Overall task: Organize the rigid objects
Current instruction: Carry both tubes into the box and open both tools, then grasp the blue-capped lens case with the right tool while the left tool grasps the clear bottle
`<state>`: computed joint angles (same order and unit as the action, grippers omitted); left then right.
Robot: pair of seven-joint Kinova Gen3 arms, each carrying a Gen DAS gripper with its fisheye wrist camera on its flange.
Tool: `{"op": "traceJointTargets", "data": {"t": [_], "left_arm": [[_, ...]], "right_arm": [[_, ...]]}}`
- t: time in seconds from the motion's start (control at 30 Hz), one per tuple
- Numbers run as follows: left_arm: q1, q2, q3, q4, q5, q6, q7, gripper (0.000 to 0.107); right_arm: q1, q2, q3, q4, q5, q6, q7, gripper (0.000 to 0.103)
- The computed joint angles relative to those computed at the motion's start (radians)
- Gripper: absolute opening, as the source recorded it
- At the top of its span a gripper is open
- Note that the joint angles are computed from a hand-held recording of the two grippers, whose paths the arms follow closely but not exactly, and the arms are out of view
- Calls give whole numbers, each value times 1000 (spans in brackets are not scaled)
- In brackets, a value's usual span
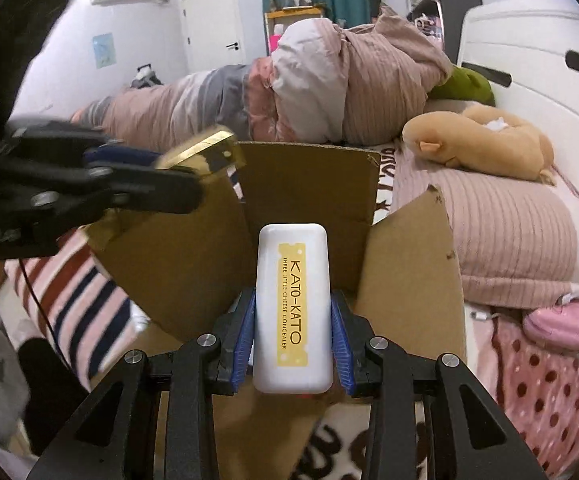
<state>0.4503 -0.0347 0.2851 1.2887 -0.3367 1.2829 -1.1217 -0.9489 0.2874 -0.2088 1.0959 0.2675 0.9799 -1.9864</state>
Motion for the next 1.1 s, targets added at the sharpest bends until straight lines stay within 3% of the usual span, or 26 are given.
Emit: {"op": "traceJointTargets", "data": {"t": [0.07,0.2,0.57,0.73,0.93,1.1], "left_arm": [[2,68,8,-52,-33,56,2,15],[35,133,-42,-89,-44,117,0,15],[73,107,-73,-62,-95,114,13,17],[36,3,-55,5,-97,87,39,36],[-51,-173,-38,115,-69,59,48,44],[-120,-339,-82,250,-22,27,26,49]], "right_arm": [[14,3,-6,7,-16,0,30,31],[-8,28,7,-13,17,20,53,31],[-18,18,12,-13,28,13,56,31],[-55,31,15,-64,56,74,31,32],[-109,47,8,-146,60,104,15,32],[-189,95,0,-245,57,101,37,32]]}}
